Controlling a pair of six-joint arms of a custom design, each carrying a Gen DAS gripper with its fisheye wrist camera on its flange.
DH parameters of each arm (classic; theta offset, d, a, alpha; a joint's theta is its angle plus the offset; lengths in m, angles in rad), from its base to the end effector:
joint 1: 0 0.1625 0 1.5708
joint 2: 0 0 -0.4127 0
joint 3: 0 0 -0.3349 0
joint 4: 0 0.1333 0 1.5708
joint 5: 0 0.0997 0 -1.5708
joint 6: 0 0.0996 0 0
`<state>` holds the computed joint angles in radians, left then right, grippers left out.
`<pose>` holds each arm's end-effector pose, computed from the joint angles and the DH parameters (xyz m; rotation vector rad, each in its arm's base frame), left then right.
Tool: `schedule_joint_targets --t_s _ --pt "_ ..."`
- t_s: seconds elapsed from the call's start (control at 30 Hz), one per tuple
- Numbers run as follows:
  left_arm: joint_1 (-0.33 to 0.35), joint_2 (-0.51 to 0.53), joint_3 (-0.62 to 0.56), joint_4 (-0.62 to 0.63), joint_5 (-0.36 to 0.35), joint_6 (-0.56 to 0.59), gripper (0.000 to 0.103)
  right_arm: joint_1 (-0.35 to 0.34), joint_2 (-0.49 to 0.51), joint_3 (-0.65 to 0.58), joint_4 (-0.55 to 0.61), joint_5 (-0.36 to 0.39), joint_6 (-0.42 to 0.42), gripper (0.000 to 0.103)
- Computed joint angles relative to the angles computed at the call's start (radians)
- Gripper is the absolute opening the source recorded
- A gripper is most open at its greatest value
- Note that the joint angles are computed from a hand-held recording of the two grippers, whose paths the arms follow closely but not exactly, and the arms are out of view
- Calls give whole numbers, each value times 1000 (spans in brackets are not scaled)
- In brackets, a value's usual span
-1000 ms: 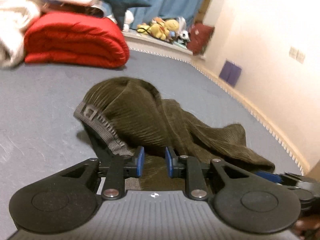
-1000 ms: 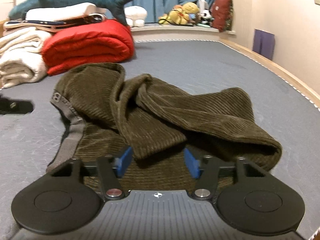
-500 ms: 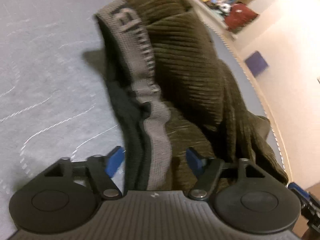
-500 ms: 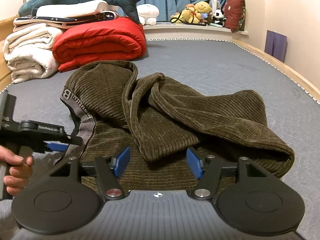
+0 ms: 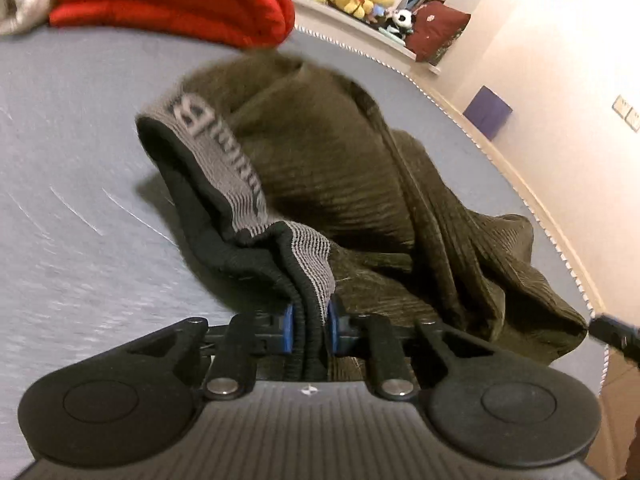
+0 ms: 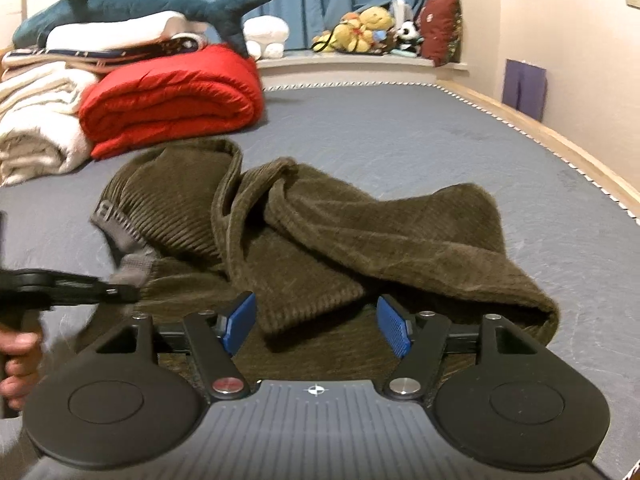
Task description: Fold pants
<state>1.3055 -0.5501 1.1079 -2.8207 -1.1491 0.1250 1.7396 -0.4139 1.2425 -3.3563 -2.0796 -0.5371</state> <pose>-0.0341 -0.7894 0.1946 0.3084 2.5987 -0.9776 0.2067 -0.7081 0.1131 0.4994 -2.2449 1.0536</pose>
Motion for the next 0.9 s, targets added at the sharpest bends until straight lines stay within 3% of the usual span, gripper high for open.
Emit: schedule_joint_targets --t_s 0.13,0.27,0.43,0.6,0.67,0.73,0.8,0.9 --pt "-1 -128 136 -25 32 -46 15 1 -4 3 -57 -5 42 68" --pt "-4 -269 302 -59 126 -53 15 -3 -5 15 -112 18 99 67" --pt "19 -431 429 18 217 -177 14 1 -5 36 -152 64 102 63" --pt "6 -455 456 91 332 -265 19 2 -18 70 -148 144 16 57" --pt "-21 -436 456 68 419 -275 21 4 -28 60 -70 175 -19 50" --pt "-48 -422 471 -24 478 -245 34 12 -44 41 43 196 -41 38" --pt "-68 -400 465 -107 494 -204 41 27 -46 16 108 210 -111 38" --pt "-75 -371 443 -130 461 -129 47 44 -22 -19 170 232 -270 38"
